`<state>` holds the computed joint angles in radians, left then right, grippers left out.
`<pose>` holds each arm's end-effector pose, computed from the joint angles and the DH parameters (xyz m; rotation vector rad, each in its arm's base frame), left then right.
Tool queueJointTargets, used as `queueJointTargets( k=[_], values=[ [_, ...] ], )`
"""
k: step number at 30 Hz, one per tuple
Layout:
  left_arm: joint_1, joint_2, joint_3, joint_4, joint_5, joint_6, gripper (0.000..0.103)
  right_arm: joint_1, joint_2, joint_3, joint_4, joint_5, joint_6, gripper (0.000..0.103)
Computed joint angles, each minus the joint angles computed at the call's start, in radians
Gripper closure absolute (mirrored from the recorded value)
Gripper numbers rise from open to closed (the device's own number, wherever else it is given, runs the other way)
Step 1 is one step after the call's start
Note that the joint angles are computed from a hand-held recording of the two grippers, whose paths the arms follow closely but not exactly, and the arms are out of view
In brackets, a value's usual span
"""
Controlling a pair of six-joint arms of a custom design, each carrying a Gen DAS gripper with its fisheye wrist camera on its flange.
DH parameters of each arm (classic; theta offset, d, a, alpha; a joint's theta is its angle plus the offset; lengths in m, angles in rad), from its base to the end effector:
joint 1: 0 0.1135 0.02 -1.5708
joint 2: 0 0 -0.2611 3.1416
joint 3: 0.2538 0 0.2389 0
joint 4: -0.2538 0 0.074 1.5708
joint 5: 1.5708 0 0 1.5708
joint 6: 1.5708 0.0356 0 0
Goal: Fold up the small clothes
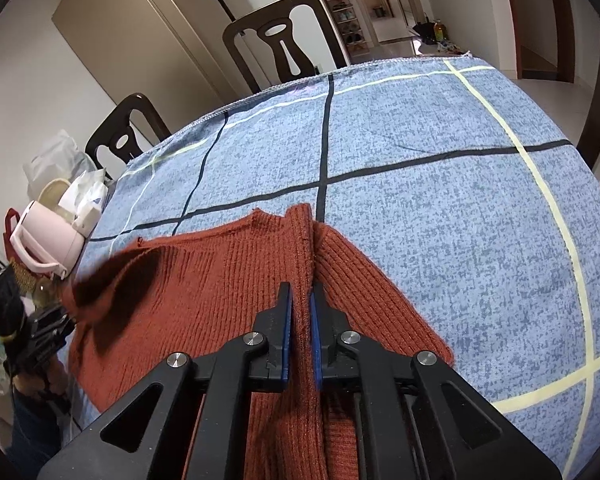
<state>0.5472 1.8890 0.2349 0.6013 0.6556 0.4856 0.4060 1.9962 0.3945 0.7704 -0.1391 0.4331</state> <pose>0.1760 0.0818 0.0372 0.1395 2.3596 -0.3882 0.2316 0.1049 0.0376 -0.0331 2.4663 0.5461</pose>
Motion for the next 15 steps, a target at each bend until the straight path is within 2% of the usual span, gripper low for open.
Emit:
queueJointTargets(
  k=[3, 5, 8, 15],
  values=[
    [0.067, 0.042, 0.055, -0.072, 0.063, -0.042, 0.095, -0.016, -0.002, -0.022, 0.046, -0.017, 0.005, 0.096],
    [0.087, 0.056, 0.069, -0.082, 0.074, -0.063, 0.095, -0.039, -0.001, -0.045, 0.1, -0.048, 0.012, 0.096],
    [0.063, 0.068, 0.046, -0.014, 0.046, -0.099, 0.095, -0.063, 0.016, -0.051, 0.147, -0.074, 0.018, 0.096],
    [0.026, 0.063, 0.004, 0.07, -0.02, -0.127, 0.095, -0.057, 0.066, 0.013, 0.061, -0.033, 0.012, 0.096]
  ],
)
